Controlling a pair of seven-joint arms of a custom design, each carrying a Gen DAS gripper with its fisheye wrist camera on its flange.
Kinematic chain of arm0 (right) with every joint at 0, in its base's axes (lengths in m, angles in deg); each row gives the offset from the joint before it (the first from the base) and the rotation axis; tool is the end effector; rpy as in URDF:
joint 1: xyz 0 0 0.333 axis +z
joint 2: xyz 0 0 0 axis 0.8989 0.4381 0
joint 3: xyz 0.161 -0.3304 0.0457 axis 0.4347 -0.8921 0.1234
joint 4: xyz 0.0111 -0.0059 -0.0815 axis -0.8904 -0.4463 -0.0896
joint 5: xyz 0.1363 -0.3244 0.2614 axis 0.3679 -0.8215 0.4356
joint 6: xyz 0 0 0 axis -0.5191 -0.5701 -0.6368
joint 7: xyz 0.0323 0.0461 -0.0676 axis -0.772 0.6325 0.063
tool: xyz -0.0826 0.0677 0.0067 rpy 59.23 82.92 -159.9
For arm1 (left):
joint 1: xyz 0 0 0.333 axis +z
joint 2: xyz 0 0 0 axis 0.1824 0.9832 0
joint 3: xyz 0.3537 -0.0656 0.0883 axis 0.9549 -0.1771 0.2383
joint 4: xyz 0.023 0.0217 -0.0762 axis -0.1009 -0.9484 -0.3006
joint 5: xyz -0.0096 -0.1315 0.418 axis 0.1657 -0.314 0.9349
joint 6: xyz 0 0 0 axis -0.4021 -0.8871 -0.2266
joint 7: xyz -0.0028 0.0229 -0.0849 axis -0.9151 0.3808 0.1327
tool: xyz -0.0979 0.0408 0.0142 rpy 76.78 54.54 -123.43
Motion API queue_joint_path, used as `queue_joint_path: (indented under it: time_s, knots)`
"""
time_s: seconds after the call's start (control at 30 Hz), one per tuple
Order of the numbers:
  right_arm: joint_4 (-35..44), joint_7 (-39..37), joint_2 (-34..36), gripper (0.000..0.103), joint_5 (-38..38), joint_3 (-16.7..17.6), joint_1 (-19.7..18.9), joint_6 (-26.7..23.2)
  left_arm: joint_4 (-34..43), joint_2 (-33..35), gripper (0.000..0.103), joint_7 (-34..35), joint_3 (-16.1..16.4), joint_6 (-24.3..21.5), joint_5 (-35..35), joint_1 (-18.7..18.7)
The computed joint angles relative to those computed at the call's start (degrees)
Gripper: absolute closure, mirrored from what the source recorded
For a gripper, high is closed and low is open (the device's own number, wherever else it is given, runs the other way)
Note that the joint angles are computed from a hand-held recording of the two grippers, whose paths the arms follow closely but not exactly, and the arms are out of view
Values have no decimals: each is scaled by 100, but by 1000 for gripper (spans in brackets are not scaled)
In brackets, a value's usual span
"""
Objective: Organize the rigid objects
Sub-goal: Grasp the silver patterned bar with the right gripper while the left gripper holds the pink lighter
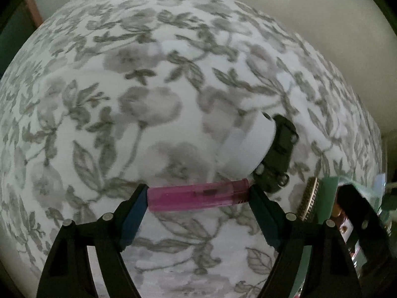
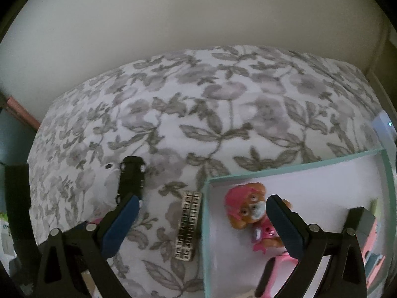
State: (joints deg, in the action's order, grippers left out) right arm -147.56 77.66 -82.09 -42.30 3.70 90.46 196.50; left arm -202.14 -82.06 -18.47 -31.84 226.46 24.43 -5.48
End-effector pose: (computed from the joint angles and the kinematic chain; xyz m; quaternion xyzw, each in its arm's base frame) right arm 0.4885 0.3483 0.4381 -0.7119 0.6596 -0.0586 0.2339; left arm 0.4574 -0.2643 0.3953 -0.8417 0.5267 -0.1089 0.0478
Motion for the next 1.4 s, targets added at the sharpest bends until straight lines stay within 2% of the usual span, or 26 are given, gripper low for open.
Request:
queue_joint_path:
  time_s: [0.1, 0.2, 0.33, 0.47, 0.67, 0.77, 0.87, 0.97, 1.03, 1.13, 1.27, 1.4]
  knots:
    - [-33, -289, 4, 0, 66, 42, 43, 220, -130, -178, 21, -75, 43, 30, 26, 55]
    - [-5, 259, 6, 3, -574, 21, 81, 159, -260, -384, 21, -163, 78, 12, 134, 131]
    - [-34, -151, 23, 15, -98, 53, 97, 203, -412, -638, 21, -183, 155, 90, 136, 209]
    - [-27, -455, 46, 22, 275, 74, 123, 103, -547, -846, 21, -83, 233, 192, 21, 246]
    - [-42, -823, 12, 24, 692, 108, 173, 9, -756, -1072, 21, 125, 346, 409, -303, 224]
    - [-20, -879, -26, 29, 625, 129, 206, -39, -814, -1137, 21, 297, 435, 502, -462, 235]
    - [31, -983, -24, 30, 685, 160, 246, -147, -854, -1182, 21, 307, 426, 543, -512, 259]
    - [127, -739, 29, 40, 388, 163, 283, -424, -905, -1236, 21, 362, 460, 597, -619, 241]
    - [182, -514, 71, 41, 170, 156, 309, -628, -959, -1272, 21, 369, 460, 643, -675, 232]
    - [295, -241, 143, 48, -71, 145, 351, -983, -977, -1317, 21, 319, 436, 653, -720, 216]
    - [421, 59, 250, 50, -293, 128, 407, -1333, -986, -1259, 21, 377, 471, 751, -766, 212]
    - [489, 162, 320, 53, -451, 109, 454, -1387, -1002, -1273, 21, 422, 489, 739, -817, 213]
